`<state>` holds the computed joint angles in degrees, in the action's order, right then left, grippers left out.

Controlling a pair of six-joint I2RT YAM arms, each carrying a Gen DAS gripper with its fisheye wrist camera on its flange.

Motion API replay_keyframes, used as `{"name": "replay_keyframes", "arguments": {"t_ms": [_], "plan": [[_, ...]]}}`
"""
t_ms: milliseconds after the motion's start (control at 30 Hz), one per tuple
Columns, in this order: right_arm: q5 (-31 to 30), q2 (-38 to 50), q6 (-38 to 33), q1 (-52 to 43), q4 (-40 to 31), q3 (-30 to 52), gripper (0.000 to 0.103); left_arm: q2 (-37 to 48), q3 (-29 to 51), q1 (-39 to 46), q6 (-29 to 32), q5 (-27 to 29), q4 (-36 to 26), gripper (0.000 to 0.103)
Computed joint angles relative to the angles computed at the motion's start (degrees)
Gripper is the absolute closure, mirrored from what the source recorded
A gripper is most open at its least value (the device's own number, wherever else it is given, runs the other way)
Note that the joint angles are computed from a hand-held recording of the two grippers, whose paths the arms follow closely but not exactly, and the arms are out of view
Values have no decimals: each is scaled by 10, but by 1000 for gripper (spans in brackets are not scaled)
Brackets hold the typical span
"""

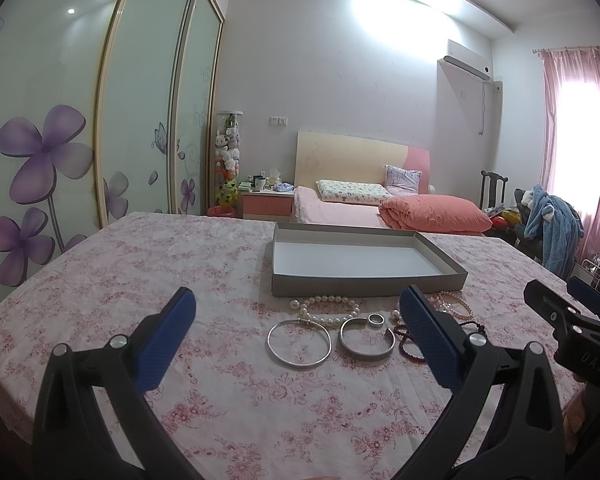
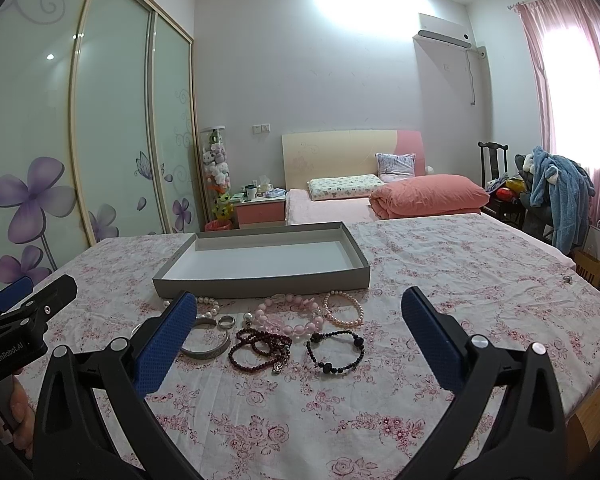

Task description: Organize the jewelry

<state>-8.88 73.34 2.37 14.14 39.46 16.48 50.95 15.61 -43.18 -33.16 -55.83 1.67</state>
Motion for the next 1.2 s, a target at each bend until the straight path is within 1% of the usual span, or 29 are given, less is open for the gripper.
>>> {"name": "replay_keyframes", "arguments": {"t_ms": [733, 833, 1067, 1100, 1133, 1200], "plan": [[-5, 3, -1, -5, 0, 1, 2, 1, 2, 0, -3, 1, -4, 4], [-6, 4, -1, -6, 1, 1, 2, 3, -5, 3, 0, 4, 8, 4], [-5, 6, -1, -7, -1, 2, 2, 1, -6, 4, -5, 5, 0, 4], [-5, 8, 0, -8, -5, 4, 2, 13, -6, -1, -15, 1, 2, 4], [-5, 11, 1, -9, -10, 7, 2, 40, -13, -3, -24, 0, 25, 4], [-8, 38, 3, -14, -18, 25, 2, 55, -8, 7, -35, 11, 17, 4]]}}
